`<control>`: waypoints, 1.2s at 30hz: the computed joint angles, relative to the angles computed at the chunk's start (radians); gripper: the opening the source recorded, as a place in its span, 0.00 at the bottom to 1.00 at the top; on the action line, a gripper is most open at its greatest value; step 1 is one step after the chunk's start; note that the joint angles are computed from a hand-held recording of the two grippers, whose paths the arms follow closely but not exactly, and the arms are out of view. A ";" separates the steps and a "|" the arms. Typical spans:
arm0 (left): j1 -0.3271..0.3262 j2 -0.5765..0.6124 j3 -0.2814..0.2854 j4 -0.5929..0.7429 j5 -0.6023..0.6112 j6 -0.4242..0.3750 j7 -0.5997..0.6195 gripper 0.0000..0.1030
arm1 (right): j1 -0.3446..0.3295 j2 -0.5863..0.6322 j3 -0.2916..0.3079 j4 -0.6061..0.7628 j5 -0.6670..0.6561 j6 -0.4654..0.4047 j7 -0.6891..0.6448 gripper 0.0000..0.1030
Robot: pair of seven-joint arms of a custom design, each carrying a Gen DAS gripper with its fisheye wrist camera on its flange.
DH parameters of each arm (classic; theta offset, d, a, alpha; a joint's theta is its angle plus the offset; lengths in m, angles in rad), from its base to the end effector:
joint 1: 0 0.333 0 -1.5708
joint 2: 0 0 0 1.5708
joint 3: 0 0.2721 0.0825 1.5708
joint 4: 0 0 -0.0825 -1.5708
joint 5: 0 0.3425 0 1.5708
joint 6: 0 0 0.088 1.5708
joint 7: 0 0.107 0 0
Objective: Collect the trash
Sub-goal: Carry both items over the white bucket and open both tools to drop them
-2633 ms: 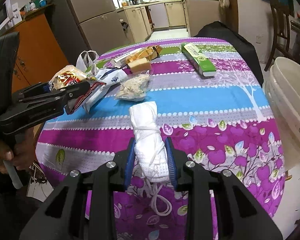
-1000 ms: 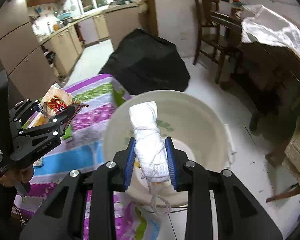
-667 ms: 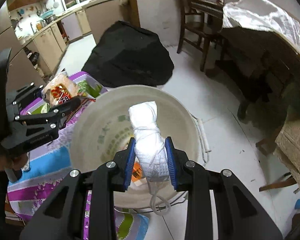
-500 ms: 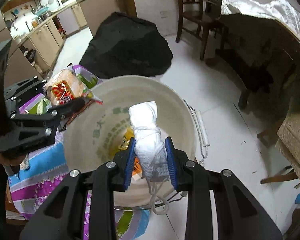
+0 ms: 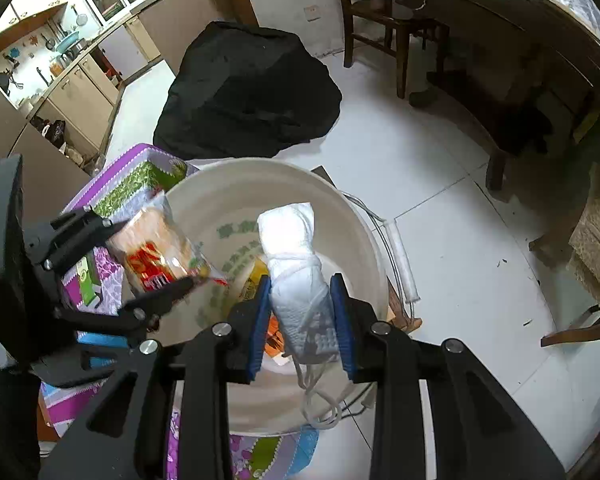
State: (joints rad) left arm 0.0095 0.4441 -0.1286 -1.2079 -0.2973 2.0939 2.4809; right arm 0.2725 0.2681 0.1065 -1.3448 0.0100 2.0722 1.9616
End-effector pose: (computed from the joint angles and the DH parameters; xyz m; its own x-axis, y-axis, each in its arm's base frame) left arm 0.6602 -0.0734 0.5433 -0.7689 -0.6308 -0.1046 -0.4997 0.6948 -0.5173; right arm 0.5823 0.2223 0.5855 0.0184 -0.9787 -0.2045 -0.9158 0.0656 -0.3963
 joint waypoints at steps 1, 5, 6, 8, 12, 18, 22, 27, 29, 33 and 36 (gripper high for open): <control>0.006 -0.004 0.001 -0.008 -0.004 0.001 0.008 0.55 | 0.000 0.006 0.000 0.011 0.001 -0.003 -0.002 0.27; 0.006 -0.002 0.002 -0.010 -0.003 0.001 0.009 0.55 | 0.001 0.044 0.003 0.071 0.007 -0.016 -0.006 0.28; 0.006 -0.001 0.002 -0.009 -0.004 0.000 0.010 0.55 | 0.000 0.058 0.003 0.092 0.011 -0.023 -0.005 0.28; 0.005 -0.007 0.002 -0.019 -0.004 0.005 0.008 0.55 | 0.003 0.085 0.004 0.135 0.007 -0.039 -0.005 0.28; 0.005 -0.006 0.003 -0.019 -0.004 0.007 0.010 0.56 | 0.008 0.120 0.006 0.185 0.006 -0.061 -0.009 0.30; -0.006 -0.011 0.011 -0.033 0.015 0.023 -0.033 0.58 | 0.021 0.132 -0.004 0.190 -0.035 -0.064 0.010 0.46; 0.005 -0.014 0.009 -0.041 0.006 0.026 -0.028 0.58 | 0.025 0.140 -0.004 0.201 -0.047 -0.077 0.012 0.46; 0.013 -0.019 0.007 -0.051 -0.004 0.033 -0.010 0.58 | 0.035 0.150 -0.005 0.216 -0.066 -0.091 0.014 0.46; 0.010 -0.020 0.008 -0.053 0.000 0.040 -0.010 0.58 | 0.036 0.151 -0.004 0.215 -0.067 -0.093 0.012 0.46; 0.009 -0.027 0.012 -0.064 0.003 0.056 -0.019 0.58 | 0.038 0.149 -0.007 0.207 -0.076 -0.096 0.014 0.46; 0.004 -0.046 0.015 -0.098 0.012 0.092 -0.021 0.58 | 0.045 0.154 -0.007 0.213 -0.088 -0.106 0.018 0.46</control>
State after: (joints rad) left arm 0.0130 0.3980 -0.1137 -1.3058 -0.2848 2.1862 2.4596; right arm 0.3179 0.4220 0.0992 -1.1322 -0.0784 1.9662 1.9792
